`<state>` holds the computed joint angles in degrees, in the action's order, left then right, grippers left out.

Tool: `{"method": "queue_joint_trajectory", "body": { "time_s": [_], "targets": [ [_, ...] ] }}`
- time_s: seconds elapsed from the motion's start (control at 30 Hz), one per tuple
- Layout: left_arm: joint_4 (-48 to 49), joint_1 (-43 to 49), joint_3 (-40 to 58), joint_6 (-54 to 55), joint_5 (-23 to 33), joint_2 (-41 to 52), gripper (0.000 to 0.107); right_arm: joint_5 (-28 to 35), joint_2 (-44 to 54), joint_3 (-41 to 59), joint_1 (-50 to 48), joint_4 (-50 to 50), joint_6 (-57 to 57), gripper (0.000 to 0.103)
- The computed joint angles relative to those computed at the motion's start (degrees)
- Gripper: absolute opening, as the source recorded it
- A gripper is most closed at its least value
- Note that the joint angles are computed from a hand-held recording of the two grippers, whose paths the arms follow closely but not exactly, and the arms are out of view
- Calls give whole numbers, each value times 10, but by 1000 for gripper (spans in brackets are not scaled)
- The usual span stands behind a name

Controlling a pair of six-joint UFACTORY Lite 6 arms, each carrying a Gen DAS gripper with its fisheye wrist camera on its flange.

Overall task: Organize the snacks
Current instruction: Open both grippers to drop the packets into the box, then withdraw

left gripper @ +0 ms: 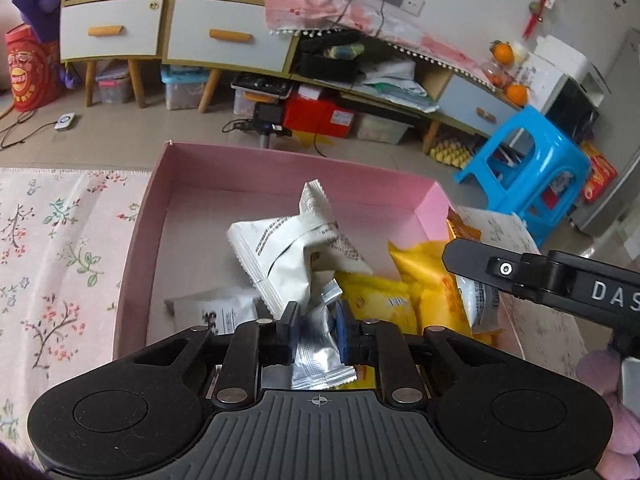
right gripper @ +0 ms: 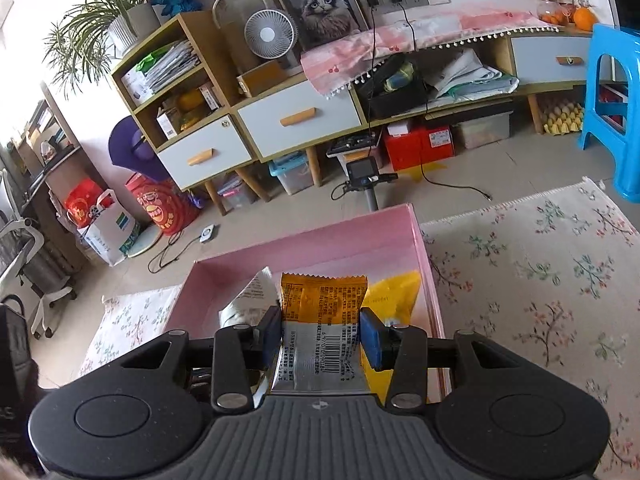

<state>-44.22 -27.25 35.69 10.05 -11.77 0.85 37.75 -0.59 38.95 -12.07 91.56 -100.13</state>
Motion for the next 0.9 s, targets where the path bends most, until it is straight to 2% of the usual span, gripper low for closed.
{"method": "queue_joint_trajectory", "body": {
  "time_s": [0.13,0.23,0.4,0.6,0.67,0.73,0.9],
  "targets": [
    [-75,-3,22,78,-34,32,16,0,28,14,7,34,-28,32],
    [-95,5,33,93,-48,43,16,4,47,22,9,58,-43,32],
    [-62,13,32,63,-62,47,16,6,63,29,14,88,-64,32],
    [77,26,13,-71,-58,36,20,28,75,34,13,109,-78,36],
    [79,28,14,-70,-50,34,23,24,66,28,13,122,-86,56],
    [78,25,6,-68,-47,24,28,20,60,25,15,128,-90,64],
    [40,13,-16,-28,-43,-11,46,11,37,20,11,105,-69,65]
  ]
}}
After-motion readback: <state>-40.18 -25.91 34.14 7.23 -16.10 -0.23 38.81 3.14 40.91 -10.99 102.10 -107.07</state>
